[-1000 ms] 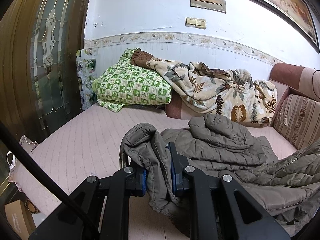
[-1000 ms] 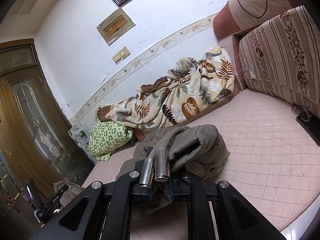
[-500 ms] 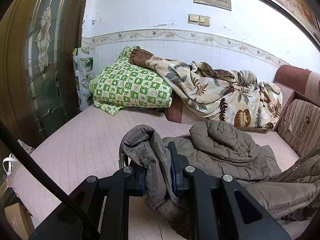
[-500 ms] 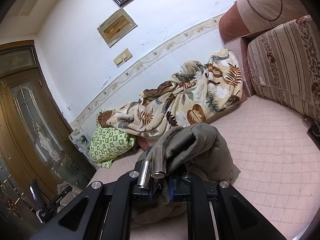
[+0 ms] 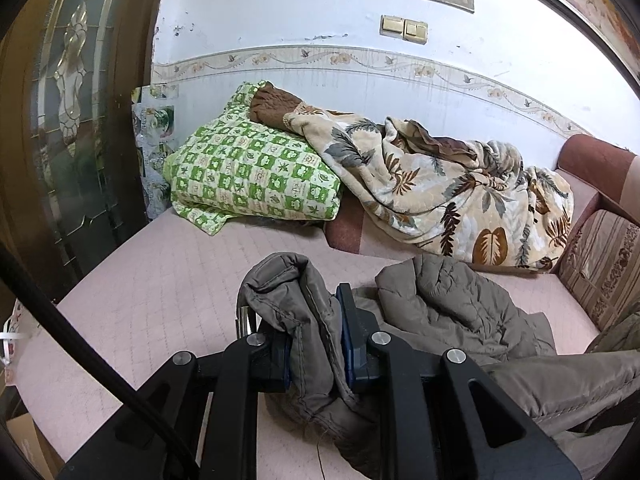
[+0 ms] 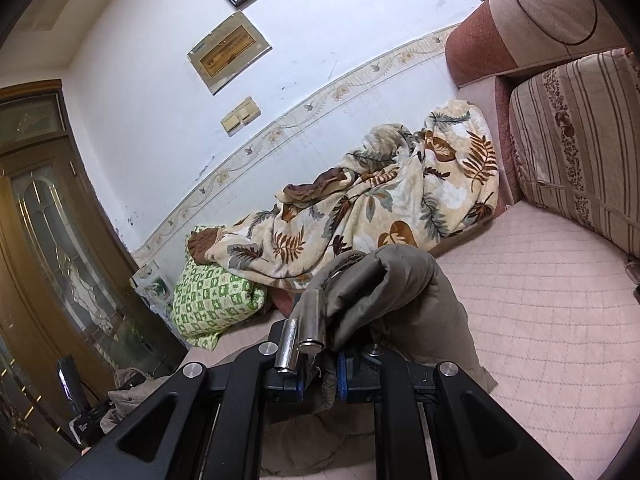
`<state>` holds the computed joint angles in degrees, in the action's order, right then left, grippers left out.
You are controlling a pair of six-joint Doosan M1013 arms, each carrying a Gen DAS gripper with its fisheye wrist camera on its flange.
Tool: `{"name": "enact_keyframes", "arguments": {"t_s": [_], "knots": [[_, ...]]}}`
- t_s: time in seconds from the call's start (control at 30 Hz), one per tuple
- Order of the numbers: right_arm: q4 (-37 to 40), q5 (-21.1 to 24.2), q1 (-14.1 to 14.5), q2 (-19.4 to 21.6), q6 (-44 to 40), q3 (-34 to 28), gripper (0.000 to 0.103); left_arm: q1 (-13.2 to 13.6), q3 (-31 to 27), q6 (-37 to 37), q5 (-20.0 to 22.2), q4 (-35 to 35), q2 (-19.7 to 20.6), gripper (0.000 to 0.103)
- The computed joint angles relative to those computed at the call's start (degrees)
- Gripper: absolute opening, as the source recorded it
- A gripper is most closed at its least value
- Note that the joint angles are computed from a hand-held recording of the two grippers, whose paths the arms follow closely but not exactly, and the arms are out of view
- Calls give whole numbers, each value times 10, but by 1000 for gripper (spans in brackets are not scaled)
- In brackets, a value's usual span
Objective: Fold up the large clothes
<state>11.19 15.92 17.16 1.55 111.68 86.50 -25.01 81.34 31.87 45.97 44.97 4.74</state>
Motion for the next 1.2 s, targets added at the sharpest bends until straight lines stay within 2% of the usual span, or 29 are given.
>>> {"name": "enact_keyframes", "arguments": {"t_s": [0.33, 0.5, 0.63, 0.97, 1.1, 1.2], "knots": [[6, 49, -16, 66, 2, -86, 12, 42, -92, 76, 21, -126, 71, 20], [0, 92, -25, 112, 13, -145, 12, 65, -149, 129, 50, -210, 112, 20], [-9, 125, -31, 148, 26, -185, 12, 85, -207, 169, 92, -275, 157, 21], [-53, 205, -40, 236, 59, -282, 12, 100, -354, 206, 205, -307, 270, 21], [-68, 232, -45, 266, 77, -308, 12, 103, -397, 216, 234, -306, 303, 24], [-58, 248, -50, 285, 83, -320, 12, 108, -410, 218, 240, -318, 317, 26]]}}
